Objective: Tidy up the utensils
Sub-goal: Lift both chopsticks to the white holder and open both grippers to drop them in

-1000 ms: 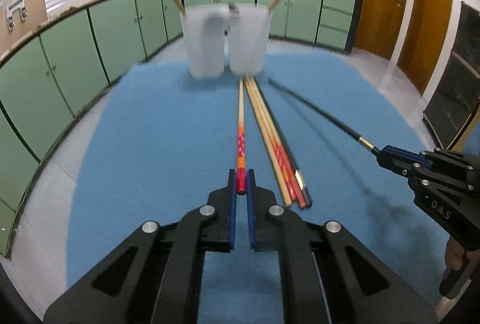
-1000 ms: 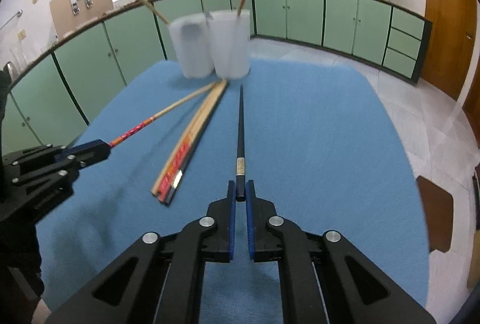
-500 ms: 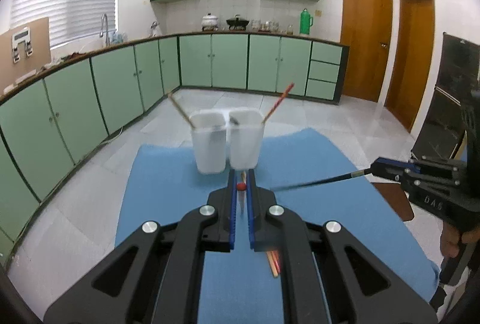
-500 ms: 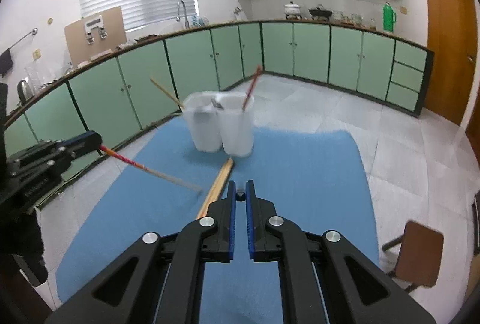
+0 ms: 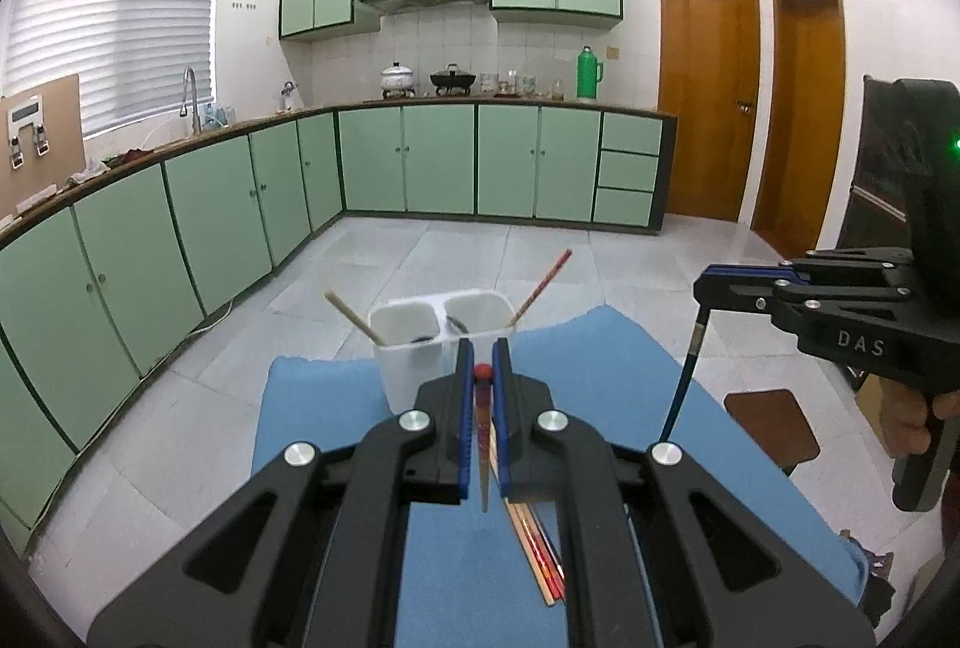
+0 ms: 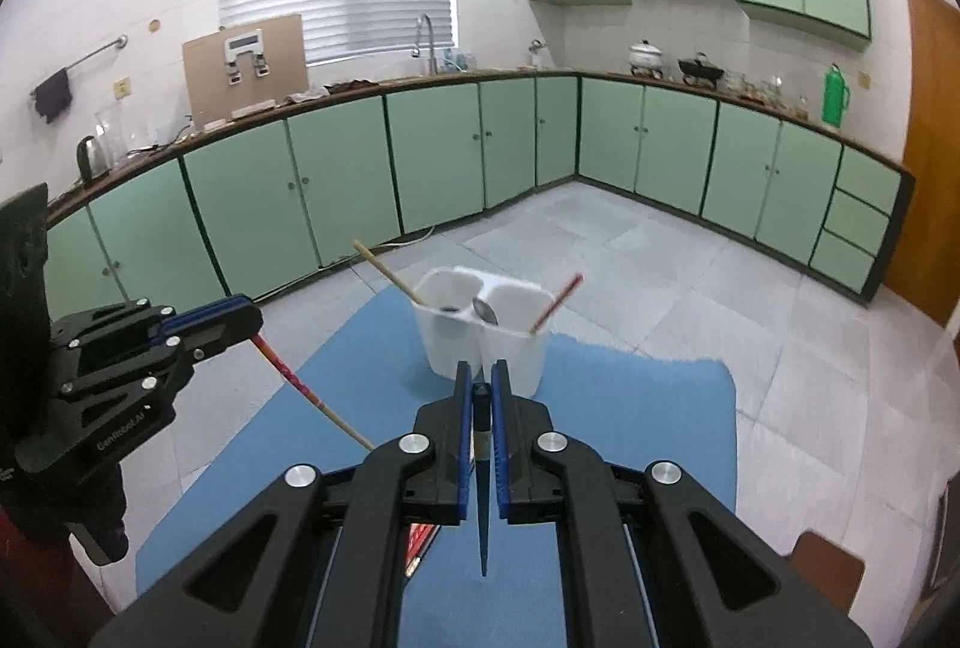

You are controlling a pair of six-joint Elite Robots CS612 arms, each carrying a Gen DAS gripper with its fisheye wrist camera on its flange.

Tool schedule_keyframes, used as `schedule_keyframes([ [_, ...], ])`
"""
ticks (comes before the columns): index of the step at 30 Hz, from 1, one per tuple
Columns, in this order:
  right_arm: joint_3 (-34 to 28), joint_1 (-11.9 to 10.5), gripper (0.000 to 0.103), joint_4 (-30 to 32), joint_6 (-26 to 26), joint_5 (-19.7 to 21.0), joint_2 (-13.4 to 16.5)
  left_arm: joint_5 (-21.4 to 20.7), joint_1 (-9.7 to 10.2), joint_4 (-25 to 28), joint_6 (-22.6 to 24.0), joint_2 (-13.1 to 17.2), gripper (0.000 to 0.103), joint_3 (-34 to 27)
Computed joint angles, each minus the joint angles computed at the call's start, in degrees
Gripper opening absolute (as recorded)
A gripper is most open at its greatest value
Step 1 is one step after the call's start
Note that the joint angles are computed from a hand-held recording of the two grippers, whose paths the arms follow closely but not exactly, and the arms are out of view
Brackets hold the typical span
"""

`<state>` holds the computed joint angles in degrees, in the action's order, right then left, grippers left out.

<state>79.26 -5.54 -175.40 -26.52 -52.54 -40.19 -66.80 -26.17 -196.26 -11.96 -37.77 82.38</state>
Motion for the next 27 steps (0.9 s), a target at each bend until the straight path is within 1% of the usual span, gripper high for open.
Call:
schedule_keyframes([
  [3,-1.30,0.20,0.006,0.09,-0.08,0.71,-0.02,0.35,0.31,-1.18,0.97,-0.31,0.005,-0.45],
  [6,-2.92,0.17,0.006,-0.75,1.39,2.34,0.19,0.64,0.61,-2.70,1.97,-0.53,0.005,-1.37],
  [8,-4.89,0.20,0.006,-2.38,3.67,3.74,0.78,1.52,0.78,-3.93,3.54,-0.40,0.005,-2.62],
  [12,-9.63,0.67,0.006,-6.21,9.14,3.52,2.62,2.50,1.05,-5.92,6.03,0.23,0.005,-5.85],
  [15,-13.40,1.06,0.006,-7.90,12.85,3.48,4.35,3.43,1.29,-6.18,8.26,1.70,0.005,-9.80],
  [16,-15.38,1.30,0.006,-8.54,14.58,3.13,5.33,3.61,1.39,-6.20,8.69,2.19,0.005,-10.87],
  [19,-19.57,1.84,0.006,-8.83,17.02,1.97,7.57,3.73,1.91,-4.93,9.12,4.27,0.005,-15.34],
  [23,-24.55,2.76,0.006,-7.74,17.70,-0.40,10.65,2.34,3.01,-3.06,7.54,7.42,0.005,-20.74],
  [27,-28.89,3.86,0.006,-6.40,16.79,-3.70,13.98,2.43,3.87,0.00,6.91,11.38,0.005,-26.57],
])
